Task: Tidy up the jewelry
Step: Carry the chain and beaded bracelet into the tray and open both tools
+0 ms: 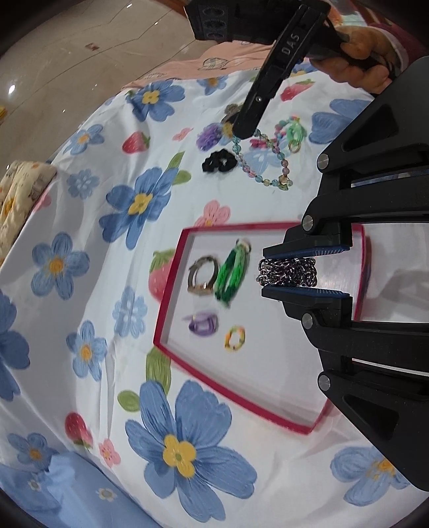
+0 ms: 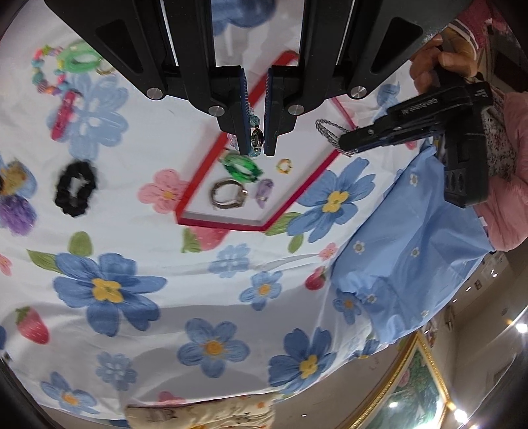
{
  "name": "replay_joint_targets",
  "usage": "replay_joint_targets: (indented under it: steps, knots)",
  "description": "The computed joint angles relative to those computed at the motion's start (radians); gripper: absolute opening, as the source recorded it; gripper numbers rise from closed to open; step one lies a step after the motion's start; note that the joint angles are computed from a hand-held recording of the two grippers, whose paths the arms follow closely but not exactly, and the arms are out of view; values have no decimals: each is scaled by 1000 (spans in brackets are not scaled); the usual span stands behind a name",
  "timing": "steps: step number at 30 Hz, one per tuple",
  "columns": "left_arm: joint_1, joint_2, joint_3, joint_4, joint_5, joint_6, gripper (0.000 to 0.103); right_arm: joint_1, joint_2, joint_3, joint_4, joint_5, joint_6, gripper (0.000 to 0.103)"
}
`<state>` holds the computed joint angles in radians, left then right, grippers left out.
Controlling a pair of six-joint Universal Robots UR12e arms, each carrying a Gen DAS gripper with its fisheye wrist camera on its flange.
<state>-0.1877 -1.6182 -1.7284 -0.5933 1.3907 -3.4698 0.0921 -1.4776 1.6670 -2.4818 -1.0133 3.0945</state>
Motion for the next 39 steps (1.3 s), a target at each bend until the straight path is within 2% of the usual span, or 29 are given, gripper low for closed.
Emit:
replay_joint_targets:
  steps: [13, 21, 28, 39]
  knots:
    - [43, -20, 3, -29, 21, -6, 14, 70, 94, -95, 47, 45, -30, 7]
    - [59, -65, 31, -54, 13, -1, 14, 85, 155, -137, 108, 58, -26, 7]
    - [56, -103, 51, -102, 41, 4, 14, 85, 184, -147, 141, -15, -27, 7]
    - [43, -126, 68, -159, 93, 21, 14, 96, 207, -165, 202, -130, -58, 8]
